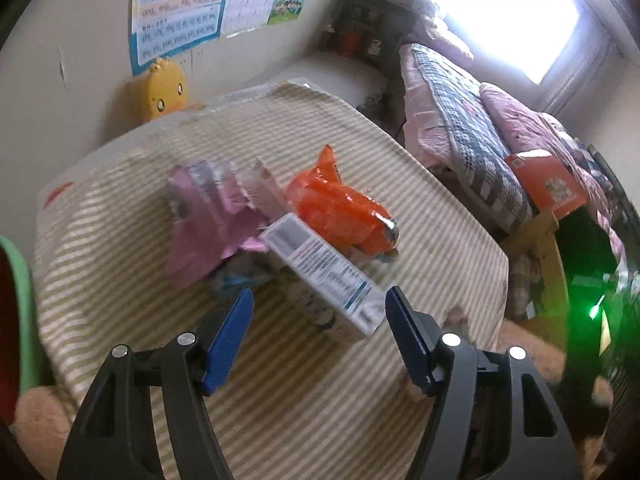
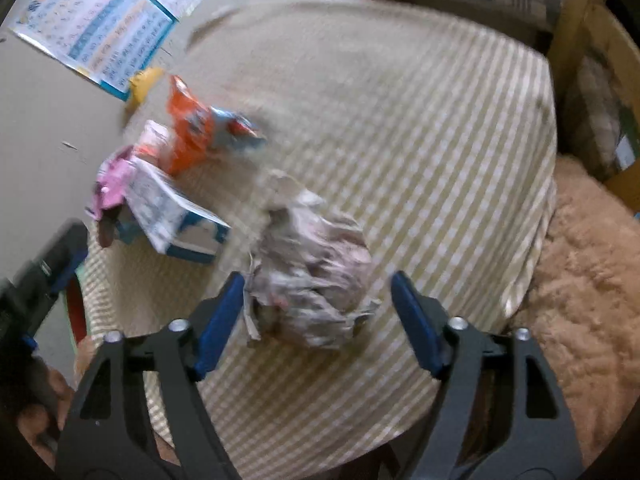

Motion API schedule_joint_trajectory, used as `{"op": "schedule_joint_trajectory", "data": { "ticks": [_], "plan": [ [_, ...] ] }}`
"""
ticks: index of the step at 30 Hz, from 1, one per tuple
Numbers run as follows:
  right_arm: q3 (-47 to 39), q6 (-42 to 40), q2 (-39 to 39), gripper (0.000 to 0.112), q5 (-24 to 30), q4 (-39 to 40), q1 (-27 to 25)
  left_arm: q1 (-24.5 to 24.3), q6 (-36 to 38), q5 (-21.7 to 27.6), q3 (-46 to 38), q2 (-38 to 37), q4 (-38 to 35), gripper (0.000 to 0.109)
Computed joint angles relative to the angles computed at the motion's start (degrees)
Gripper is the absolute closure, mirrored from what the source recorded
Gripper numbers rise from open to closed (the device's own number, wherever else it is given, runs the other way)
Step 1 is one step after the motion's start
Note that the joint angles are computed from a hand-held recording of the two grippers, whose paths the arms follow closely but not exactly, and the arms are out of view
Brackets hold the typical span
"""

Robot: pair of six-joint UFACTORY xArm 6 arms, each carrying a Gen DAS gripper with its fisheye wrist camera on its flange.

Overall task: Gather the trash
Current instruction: 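Grasp the white milk carton with the left gripper while the right grasps crumpled foil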

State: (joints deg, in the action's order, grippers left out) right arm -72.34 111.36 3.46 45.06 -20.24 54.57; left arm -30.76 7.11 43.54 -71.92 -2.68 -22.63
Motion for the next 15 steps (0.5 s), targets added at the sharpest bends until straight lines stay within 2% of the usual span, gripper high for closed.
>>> {"op": "schedule_joint_trajectory", "data": {
  "ticks": [1, 2, 3, 4, 7, 9, 10, 15],
  "plan": [
    [3.0, 4.1, -1.8, 0.066, -3.6, -2.7, -0.2, -0.3, -0.6, 0.3, -1.0, 1.0, 0.0, 0.044],
    [4.4, 6.8, -3.1, 0.067, -4.8, -5.4, -0.1, -0.6, -1.3, 0.5, -1.8, 1.7, 0.4, 0.044],
    [4.6, 10.2, -4.1, 0.067, -3.6, -9.3, 0.4, -1.2, -2.7, 0.8, -3.0, 3.1, 1.6, 0.044],
    [3.1, 12.2, -4.4, 0.068, 0.0, -12.4, 1.4, -1.7, -3.8, 1.1, -4.0, 4.0, 2.5, 0.044],
    [-0.4, 10.9, -3.7, 0.068, 6.0, -14.6, 2.8, -3.0, -6.4, 2.5, -7.6, 7.6, 5.0, 0.044],
    [0.6, 12.8, -4.2, 0.068, 4.2, -16.1, 2.7, -3.8, -9.1, 3.6, -10.1, 10.0, 8.6, 0.042],
    [1.5, 14.4, -4.8, 0.068, 3.1, -17.2, 2.6, -4.5, -10.6, 2.0, -10.0, 10.2, 11.0, 0.042],
    [3.7, 17.8, -6.3, 0.067, 0.9, -19.5, 2.4, -5.7, -14.8, 1.8, -11.5, 11.5, 16.6, 0.042]
  ]
}}
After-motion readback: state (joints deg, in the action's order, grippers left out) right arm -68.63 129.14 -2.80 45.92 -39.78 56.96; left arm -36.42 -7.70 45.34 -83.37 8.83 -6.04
